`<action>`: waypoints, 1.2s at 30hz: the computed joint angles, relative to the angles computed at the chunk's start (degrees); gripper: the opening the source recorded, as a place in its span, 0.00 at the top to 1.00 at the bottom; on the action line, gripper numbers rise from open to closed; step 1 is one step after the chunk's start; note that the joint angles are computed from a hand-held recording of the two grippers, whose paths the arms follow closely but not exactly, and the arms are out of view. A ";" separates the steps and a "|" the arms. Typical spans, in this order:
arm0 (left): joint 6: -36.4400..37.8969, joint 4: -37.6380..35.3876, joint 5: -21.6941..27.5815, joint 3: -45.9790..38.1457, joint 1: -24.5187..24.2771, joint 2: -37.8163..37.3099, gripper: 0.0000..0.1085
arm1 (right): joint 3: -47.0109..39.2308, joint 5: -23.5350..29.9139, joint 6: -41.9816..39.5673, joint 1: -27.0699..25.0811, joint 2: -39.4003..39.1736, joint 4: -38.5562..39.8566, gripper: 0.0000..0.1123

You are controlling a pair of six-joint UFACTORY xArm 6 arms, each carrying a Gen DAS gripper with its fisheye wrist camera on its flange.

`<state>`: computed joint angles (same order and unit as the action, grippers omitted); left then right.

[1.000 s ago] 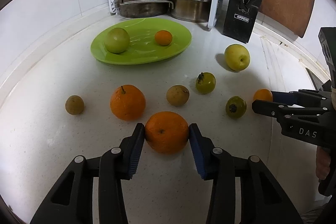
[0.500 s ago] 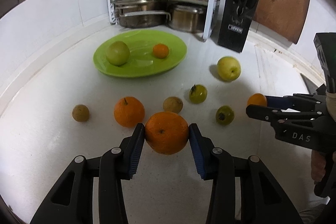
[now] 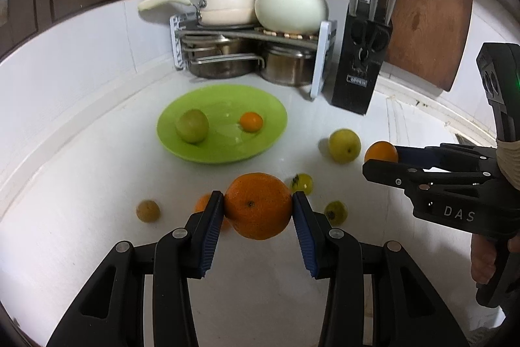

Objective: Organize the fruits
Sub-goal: 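Carry both oranges to the green plate and open both tools over it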

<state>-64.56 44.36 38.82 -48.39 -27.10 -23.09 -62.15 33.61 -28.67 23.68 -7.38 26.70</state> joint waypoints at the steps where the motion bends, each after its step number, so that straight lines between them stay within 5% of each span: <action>1: 0.10 0.08 0.07 -0.23 0.19 -0.02 0.61 | -0.72 0.02 -0.56 0.17 0.43 0.65 0.63; 15: 7.60 -2.13 -4.25 -4.38 7.39 2.09 0.61 | -13.88 -0.14 -3.25 2.31 9.92 3.76 0.63; 36: 27.79 -19.43 -6.69 -18.13 18.52 16.29 0.61 | -58.40 18.87 4.27 2.54 41.03 -5.46 0.63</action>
<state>-36.77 24.93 32.14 -66.52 -8.58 -6.81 -120.55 52.48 -24.40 26.22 33.66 21.25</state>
